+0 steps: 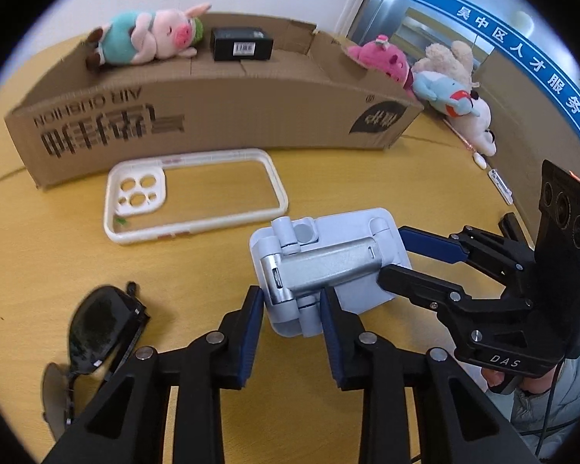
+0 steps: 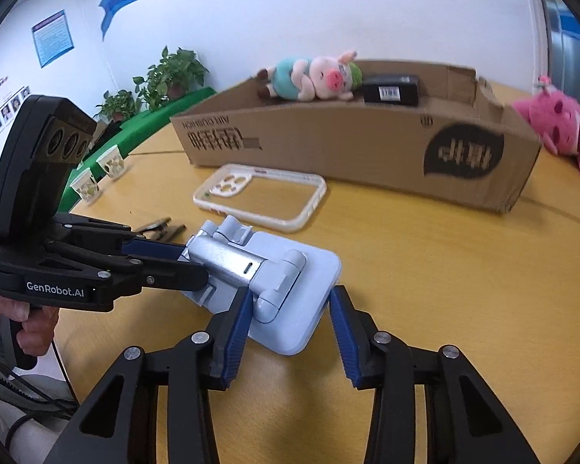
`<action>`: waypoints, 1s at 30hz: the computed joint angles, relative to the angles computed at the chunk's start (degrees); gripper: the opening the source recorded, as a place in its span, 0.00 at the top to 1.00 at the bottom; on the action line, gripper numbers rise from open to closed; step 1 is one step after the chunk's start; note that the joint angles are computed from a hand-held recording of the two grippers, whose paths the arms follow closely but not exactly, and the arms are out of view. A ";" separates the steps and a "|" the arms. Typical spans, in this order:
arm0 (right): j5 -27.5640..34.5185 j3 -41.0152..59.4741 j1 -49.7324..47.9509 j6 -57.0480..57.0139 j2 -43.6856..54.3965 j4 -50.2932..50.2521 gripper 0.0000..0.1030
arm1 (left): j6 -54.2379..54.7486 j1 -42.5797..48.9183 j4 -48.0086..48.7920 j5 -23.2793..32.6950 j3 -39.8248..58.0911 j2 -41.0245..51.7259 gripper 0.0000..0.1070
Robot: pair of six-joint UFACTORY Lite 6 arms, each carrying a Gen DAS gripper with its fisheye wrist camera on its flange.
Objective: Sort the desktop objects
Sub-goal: 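Lift the phone stand with the left gripper and carry it over the cardboard box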
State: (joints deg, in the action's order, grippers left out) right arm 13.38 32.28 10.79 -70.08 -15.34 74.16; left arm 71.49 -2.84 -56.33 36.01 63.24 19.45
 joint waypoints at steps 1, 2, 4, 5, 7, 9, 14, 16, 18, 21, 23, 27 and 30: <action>-0.45 0.67 0.28 1.14 -0.38 -1.56 0.61 | 0.17 0.25 -0.49 0.31 0.26 -0.57 0.73; -0.94 1.48 0.70 3.42 -0.92 -4.01 0.61 | 0.51 0.70 -1.16 0.87 0.65 -1.11 0.73; -1.12 3.16 0.77 7.68 -1.62 -8.83 0.61 | 0.97 1.09 -2.29 1.67 1.82 -1.72 0.73; -1.43 4.27 0.97 10.73 -1.97 -12.04 0.61 | 1.11 1.25 -2.76 1.93 2.49 -2.20 0.73; -1.69 7.25 1.30 17.47 -1.82 -19.15 0.61 | 0.96 1.38 -3.65 1.97 4.26 -2.96 0.73; -1.47 10.29 1.11 20.26 -1.16 -22.77 0.61 | 1.07 1.76 -4.48 2.19 6.38 -3.08 0.73; -2.89 20.91 2.84 32.27 3.05 -36.44 0.61 | 0.87 3.45 -5.48 3.05 13.95 -2.93 0.73; -2.36 25.90 3.06 34.87 5.47 -39.81 0.61 | 0.70 4.57 -6.03 4.15 17.69 -2.27 0.73; -1.69 31.38 3.56 39.92 8.16 -45.54 0.61 | 1.33 5.85 -7.05 5.15 20.96 -1.73 0.73; -0.86 39.40 5.07 52.18 12.41 -58.75 0.62 | 2.33 6.77 -8.57 5.47 25.34 -0.89 0.73; 0.07 45.09 5.20 53.75 15.98 -60.49 0.62 | 1.96 7.41 -8.87 5.97 29.48 0.77 0.73; 2.17 55.83 4.42 49.03 23.59 -55.30 0.62 | -1.53 7.66 -6.18 5.99 39.05 6.40 0.73; 4.53 64.99 4.26 49.41 30.29 -55.53 0.62 | -5.99 7.70 -3.03 6.57 47.78 12.24 0.73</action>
